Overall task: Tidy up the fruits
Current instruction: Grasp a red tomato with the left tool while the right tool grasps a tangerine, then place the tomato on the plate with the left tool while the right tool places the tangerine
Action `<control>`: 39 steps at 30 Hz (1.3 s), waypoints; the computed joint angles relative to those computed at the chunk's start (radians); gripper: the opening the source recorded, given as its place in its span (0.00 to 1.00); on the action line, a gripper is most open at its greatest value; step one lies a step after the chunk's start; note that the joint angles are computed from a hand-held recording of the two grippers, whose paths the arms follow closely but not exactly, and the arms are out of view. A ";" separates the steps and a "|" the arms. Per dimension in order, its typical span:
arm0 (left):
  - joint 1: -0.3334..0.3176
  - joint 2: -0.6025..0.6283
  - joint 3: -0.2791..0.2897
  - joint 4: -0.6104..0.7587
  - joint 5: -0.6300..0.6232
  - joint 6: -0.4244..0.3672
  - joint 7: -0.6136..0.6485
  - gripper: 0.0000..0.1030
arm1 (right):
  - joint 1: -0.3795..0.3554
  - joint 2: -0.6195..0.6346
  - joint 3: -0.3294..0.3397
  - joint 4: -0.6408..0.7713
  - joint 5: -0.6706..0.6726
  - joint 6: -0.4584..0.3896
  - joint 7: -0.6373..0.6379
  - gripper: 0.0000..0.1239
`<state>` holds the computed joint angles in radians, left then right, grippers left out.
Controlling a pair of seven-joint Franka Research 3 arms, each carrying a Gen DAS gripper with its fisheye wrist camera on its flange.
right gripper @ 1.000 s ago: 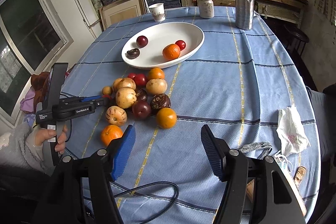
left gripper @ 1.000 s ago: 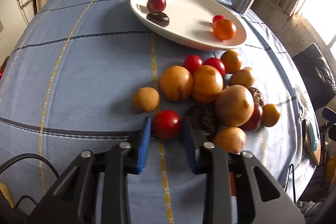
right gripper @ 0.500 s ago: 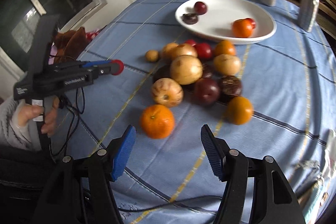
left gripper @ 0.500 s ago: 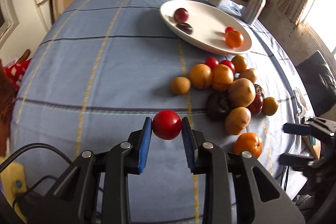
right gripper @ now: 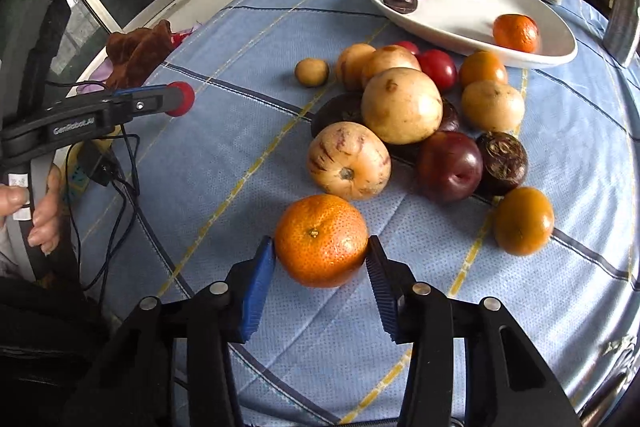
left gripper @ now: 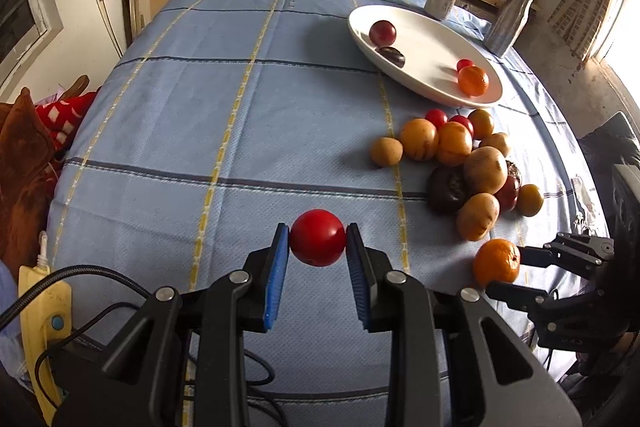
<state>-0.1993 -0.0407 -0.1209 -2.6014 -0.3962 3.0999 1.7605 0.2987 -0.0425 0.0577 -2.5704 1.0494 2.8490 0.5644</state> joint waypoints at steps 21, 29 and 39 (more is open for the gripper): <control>0.069 0.430 -0.133 0.703 0.308 -0.140 -0.115 0.27 | -0.177 0.155 -0.078 0.398 0.052 0.046 0.014 0.38; 0.048 0.650 -0.157 0.960 0.450 -0.269 -0.172 0.27 | -0.233 0.449 -0.029 0.711 -0.158 0.021 0.180 0.38; 0.041 0.826 -0.174 1.172 0.466 -0.371 -0.171 0.29 | -0.283 0.646 0.024 0.895 -0.369 -0.012 0.355 0.38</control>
<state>-0.1584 0.7854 -0.2946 -1.4289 0.0697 2.7292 1.5898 0.0158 0.6035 0.0822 -1.6758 0.6805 2.8375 0.9197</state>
